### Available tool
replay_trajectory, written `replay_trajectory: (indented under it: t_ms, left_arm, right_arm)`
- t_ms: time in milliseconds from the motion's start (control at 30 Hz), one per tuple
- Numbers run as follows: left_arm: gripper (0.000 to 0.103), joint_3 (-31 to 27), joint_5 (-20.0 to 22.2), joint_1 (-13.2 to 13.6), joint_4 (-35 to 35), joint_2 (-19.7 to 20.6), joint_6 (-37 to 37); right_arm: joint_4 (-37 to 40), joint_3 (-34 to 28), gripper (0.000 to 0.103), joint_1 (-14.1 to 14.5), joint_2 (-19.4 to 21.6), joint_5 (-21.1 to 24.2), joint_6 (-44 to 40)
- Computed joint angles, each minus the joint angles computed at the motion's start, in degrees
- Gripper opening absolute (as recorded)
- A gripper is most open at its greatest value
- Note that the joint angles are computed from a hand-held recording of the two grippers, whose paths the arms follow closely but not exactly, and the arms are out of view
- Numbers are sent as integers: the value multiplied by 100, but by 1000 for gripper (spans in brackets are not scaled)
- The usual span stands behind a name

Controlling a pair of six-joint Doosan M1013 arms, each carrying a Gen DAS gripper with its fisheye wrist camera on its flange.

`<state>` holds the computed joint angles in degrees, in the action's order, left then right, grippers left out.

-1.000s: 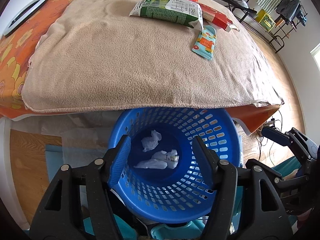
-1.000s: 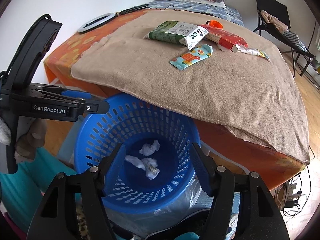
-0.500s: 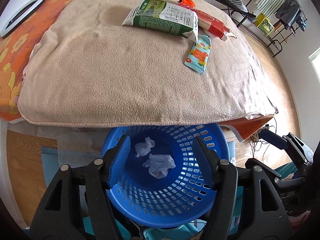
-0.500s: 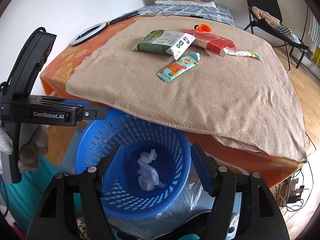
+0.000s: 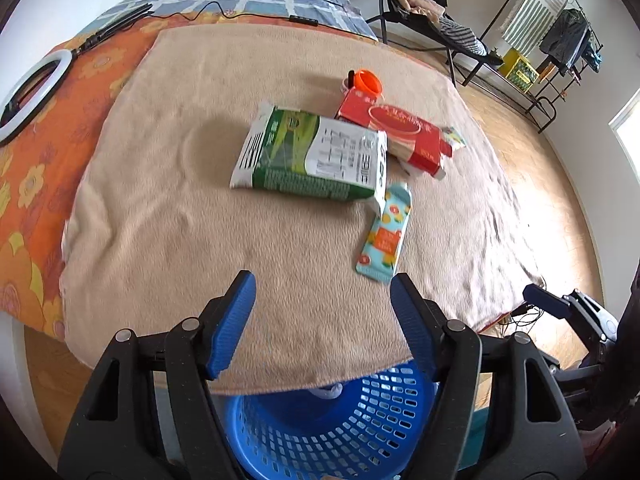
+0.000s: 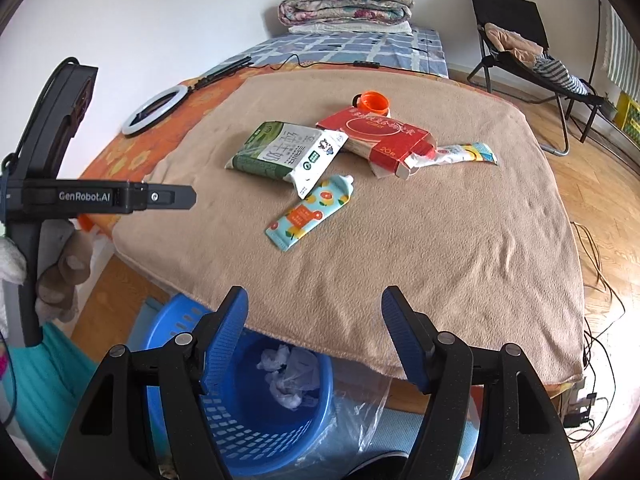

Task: Collect trash
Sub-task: 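Grasp the green-and-white milk carton with the left gripper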

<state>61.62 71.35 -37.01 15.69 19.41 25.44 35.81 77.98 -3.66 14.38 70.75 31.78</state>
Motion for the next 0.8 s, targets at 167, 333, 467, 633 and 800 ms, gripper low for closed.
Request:
replay_trajectory:
  t_ms: [167, 333, 467, 633, 800]
  left_arm:
    - [72, -353, -54, 348, -227, 188, 501]
    - [72, -883, 97, 622, -312, 531, 991]
    - [72, -1348, 176, 820, -634, 878, 1557]
    - [72, -1765, 339, 1044, -1134, 1267, 1984]
    - [72, -1837, 350, 1205, -1580, 1439, 2067]
  right_arm:
    - [-4, -263, 69, 116, 182, 102, 122]
    - [86, -480, 69, 229, 380, 213, 318]
    - [150, -682, 69, 269, 583, 538, 673]
    - [242, -797, 69, 308, 672, 710, 742]
    - [267, -828, 69, 314, 690, 658, 712]
